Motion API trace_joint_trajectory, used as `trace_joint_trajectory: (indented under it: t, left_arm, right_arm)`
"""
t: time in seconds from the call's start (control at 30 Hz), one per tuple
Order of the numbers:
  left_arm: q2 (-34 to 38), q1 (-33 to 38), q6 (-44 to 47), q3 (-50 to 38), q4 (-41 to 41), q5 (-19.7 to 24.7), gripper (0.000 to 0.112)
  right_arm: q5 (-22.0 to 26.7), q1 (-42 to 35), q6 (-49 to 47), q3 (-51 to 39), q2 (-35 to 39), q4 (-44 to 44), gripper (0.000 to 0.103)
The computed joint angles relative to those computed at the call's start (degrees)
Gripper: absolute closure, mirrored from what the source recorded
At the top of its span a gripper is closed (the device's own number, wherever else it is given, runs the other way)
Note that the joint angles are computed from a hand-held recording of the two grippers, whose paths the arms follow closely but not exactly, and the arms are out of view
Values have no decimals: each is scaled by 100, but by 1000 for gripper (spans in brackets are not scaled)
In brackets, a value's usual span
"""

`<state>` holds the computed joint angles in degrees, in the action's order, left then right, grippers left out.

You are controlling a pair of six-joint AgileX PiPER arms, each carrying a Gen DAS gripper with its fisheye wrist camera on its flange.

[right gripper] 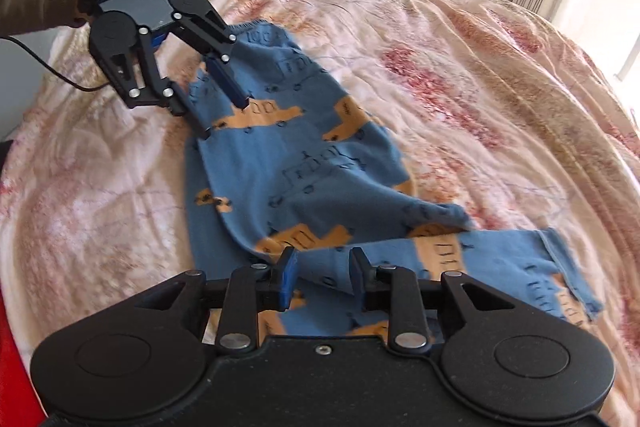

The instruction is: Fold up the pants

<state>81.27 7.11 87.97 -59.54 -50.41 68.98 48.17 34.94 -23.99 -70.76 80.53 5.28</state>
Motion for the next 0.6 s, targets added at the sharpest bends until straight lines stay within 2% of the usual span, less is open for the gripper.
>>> trace_joint_trajectory:
  t: [0.1, 0.2, 0.27, 0.33, 0.43, 0.5, 0.6]
  left_arm:
    - [69, -796, -450, 112, -23, -458, 65]
    - [153, -1237, -858, 158, -98, -754, 65]
    - [292, -1394, -1183, 85, -113, -886, 65]
    - [472, -1522, -1469, -27, -95, -936, 65]
    - [695, -1710, -1677, -133, -94, -998, 68]
    - [759, -1820, -1656, -91, -151, -1098, 68]
    - [858, -1946, -1681, -68, -215, -1258, 70]
  right_arm:
    - [297, 1, -688, -303, 245, -516, 68]
    - [643, 44, -1459, -654, 613, -868, 66]
    - [855, -115, -1880, -989, 870, -752, 65]
    - [1074, -515, -2179, -1425, 1103, -323, 57]
    - [1103, -1264, -2098, -2096, 1455, 168, 44]
    - [1175, -1855, -1640, -2737, 1903, 567, 38]
    - [1648, -2618, -871, -4014, 2955, 1143, 41]
